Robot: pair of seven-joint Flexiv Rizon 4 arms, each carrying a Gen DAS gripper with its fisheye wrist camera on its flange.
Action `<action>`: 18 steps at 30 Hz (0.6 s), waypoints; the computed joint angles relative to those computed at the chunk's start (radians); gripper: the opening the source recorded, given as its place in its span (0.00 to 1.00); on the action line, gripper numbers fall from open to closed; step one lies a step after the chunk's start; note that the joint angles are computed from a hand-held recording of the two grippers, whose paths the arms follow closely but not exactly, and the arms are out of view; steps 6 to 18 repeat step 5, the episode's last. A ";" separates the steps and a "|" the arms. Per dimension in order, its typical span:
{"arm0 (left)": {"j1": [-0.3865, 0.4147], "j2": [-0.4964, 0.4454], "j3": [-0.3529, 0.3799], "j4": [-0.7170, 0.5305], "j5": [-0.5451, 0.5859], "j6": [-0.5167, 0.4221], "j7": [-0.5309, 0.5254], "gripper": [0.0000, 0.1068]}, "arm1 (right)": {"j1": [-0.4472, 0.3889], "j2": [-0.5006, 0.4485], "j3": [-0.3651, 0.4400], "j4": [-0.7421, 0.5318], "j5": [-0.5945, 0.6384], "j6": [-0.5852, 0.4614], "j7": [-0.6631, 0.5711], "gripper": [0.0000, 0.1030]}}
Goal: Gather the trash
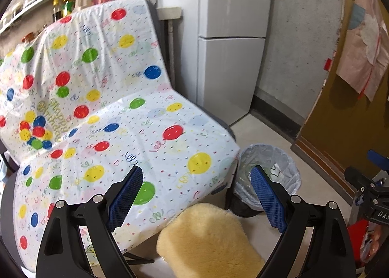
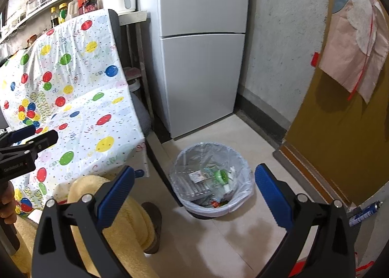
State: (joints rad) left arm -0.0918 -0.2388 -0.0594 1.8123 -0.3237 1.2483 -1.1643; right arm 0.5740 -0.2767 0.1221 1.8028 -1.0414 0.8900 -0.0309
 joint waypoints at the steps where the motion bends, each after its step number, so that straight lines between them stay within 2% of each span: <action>1: -0.002 -0.005 0.017 -0.006 0.018 -0.005 -0.029 0.84 | -0.002 -0.010 -0.001 -0.009 0.003 0.014 -0.006 0.94; 5: 0.017 -0.022 0.052 -0.014 0.058 -0.027 -0.084 0.84 | 0.008 -0.082 -0.006 -0.079 0.049 0.081 -0.077 0.94; 18: 0.017 -0.022 0.052 -0.014 0.058 -0.027 -0.084 0.84 | 0.008 -0.082 -0.006 -0.079 0.049 0.081 -0.077 0.94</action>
